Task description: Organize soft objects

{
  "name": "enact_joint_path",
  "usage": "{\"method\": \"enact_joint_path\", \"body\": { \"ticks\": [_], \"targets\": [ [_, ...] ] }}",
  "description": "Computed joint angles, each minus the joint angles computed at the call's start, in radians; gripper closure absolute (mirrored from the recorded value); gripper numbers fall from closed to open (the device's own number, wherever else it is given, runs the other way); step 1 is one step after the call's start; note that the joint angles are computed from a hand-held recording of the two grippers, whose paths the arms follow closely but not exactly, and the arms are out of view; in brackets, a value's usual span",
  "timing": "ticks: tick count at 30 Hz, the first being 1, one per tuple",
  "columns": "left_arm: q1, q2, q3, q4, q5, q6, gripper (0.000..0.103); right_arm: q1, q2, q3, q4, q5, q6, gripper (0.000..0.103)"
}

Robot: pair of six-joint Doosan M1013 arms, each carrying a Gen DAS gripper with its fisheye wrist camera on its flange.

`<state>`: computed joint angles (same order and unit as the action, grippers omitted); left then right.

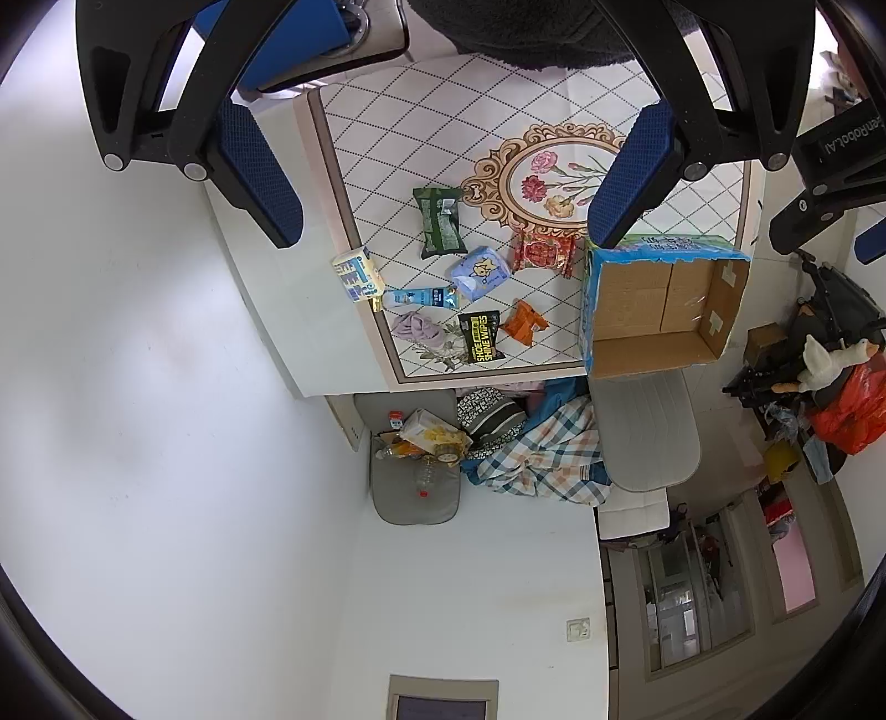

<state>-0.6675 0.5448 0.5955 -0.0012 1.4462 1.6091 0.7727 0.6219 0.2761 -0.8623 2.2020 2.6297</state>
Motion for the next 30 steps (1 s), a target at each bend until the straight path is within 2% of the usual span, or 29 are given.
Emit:
{"method": "enact_joint_path", "body": {
  "ticks": [12,26,30],
  "targets": [
    [-0.008,0.013,-0.027,0.000,0.013,0.002,0.000,0.001,-0.038,0.071,0.006,-0.023,0.033,0.000],
    [-0.007,0.031,-0.059,0.004,0.032,0.000,0.000,-0.011,-0.053,0.100,0.019,-0.046,0.040,0.000],
    [-0.006,0.056,-0.101,0.007,0.064,0.000,0.000,-0.025,-0.047,0.090,0.033,-0.049,0.027,0.000]
  ]
}}
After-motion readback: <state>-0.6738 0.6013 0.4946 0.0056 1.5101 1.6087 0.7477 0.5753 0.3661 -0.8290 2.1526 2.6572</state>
